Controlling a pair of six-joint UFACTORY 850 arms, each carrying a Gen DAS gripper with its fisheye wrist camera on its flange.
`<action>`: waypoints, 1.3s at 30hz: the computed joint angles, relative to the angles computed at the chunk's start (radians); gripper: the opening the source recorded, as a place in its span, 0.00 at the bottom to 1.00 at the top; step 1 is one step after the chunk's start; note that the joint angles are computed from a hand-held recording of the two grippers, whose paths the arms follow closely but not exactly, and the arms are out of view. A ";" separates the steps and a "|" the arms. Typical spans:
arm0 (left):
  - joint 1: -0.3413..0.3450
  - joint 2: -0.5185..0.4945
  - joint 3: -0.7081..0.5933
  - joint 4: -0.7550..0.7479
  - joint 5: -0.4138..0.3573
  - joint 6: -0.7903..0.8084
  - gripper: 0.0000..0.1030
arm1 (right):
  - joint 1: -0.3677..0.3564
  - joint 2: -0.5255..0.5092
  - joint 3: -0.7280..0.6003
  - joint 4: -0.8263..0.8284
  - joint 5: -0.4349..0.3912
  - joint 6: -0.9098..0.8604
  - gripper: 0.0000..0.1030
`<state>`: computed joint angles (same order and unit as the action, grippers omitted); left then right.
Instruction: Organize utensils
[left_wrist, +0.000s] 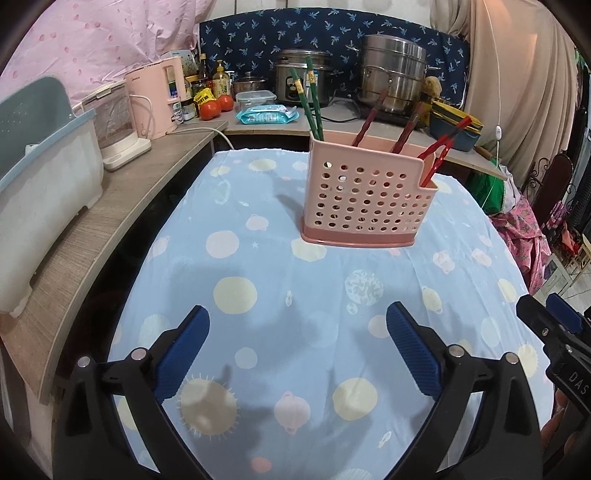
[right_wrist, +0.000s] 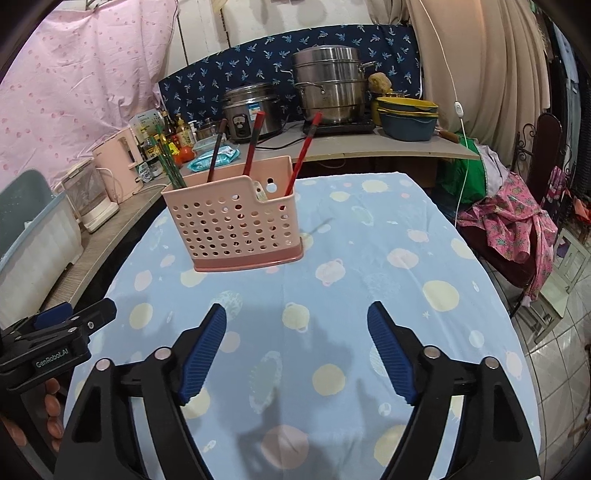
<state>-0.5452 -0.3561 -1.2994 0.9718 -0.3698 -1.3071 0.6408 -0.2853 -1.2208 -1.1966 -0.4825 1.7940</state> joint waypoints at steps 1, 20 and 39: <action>-0.001 0.000 0.002 0.005 -0.002 -0.004 0.90 | -0.001 0.001 0.004 0.001 0.002 0.003 0.79; -0.020 -0.006 0.008 0.073 -0.048 -0.064 0.92 | 0.018 -0.022 -0.002 -0.015 -0.050 -0.007 0.93; -0.029 -0.011 0.007 0.101 -0.080 -0.097 0.92 | 0.024 -0.036 -0.011 0.000 -0.041 -0.026 0.93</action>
